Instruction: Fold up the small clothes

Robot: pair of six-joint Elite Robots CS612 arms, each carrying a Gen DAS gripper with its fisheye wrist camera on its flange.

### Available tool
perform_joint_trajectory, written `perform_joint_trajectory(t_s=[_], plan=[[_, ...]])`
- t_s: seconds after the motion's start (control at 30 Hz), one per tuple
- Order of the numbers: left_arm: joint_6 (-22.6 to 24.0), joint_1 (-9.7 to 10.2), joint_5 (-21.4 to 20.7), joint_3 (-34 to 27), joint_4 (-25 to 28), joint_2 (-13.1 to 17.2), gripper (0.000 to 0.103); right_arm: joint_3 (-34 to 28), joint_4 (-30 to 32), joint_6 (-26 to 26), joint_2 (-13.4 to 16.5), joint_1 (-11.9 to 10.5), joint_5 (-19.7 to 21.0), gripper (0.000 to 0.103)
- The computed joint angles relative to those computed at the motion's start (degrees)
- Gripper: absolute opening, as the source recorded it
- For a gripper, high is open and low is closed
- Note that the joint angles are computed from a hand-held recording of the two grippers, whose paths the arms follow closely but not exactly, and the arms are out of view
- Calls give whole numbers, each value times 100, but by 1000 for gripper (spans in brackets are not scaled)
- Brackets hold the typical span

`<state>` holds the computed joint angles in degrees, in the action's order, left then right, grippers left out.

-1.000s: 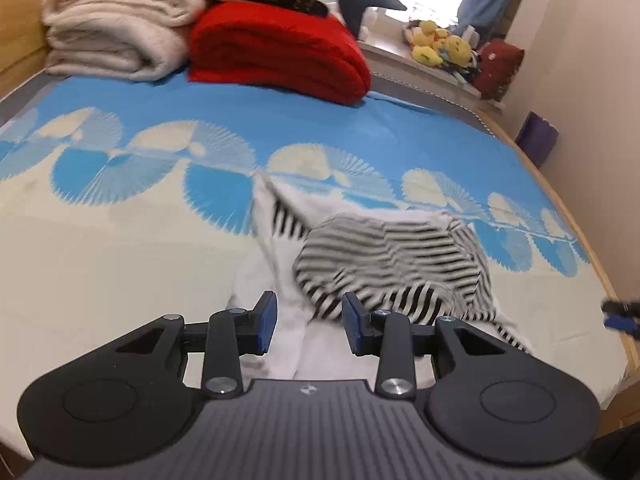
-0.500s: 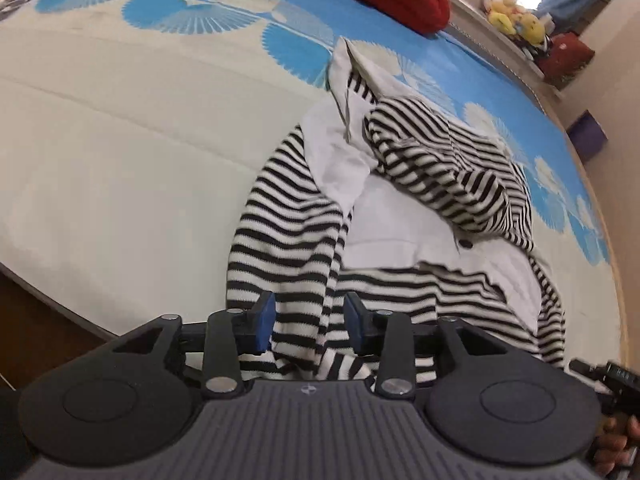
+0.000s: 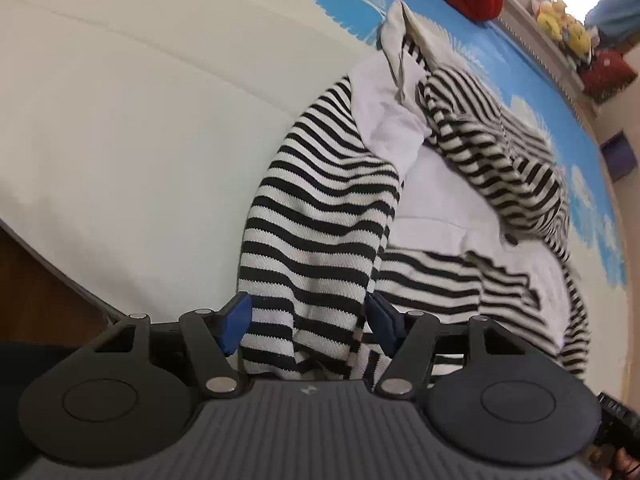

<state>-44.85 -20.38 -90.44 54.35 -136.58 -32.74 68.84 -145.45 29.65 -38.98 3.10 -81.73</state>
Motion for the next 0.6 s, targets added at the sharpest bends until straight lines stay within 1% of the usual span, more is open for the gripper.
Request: perform_joint_trajectory(t_s=[0.07,0.1,0.17,0.23,0.27,0.3,0.33,0.37,0.4,0.43,0.47,0.53,0.6], plan=[[161,-49,238,-100,255,38,69,-47,102,15,39,20,-52,57],[194,-62,287,-130,347,52,69,-54,106,4,50,35,-101,57],[210,-74,282,-133,385,64,69,-52,88,-85,54,67,-194,59],[319,-93,336,-114,364,58,67,-31,52,-202,45,93,-256,59],[380,-98,323,-105,348,55,63,-19,35,-250,38,98,-247,57],[441,-103,310,-103,330,55,50,-6,15,-285,31,101,-240,53],[523,-107,287,-87,284,48,39,13,-23,-330,22,102,-228,42],[589,-104,228,-63,206,42,22,28,-46,-367,13,104,-232,30],[646,-101,162,-24,101,26,13,48,-88,-372,5,97,-202,24],[723,-106,150,22,-2,0,13,79,-162,-336,-6,81,-94,16],[800,-113,148,72,-109,-29,12,116,-262,-303,-23,72,-63,10],[813,-108,49,219,-442,-108,12,256,-710,-159,-91,59,-155,8],[752,-97,-40,400,-856,-202,12,407,-1184,191,-172,18,-214,8]])
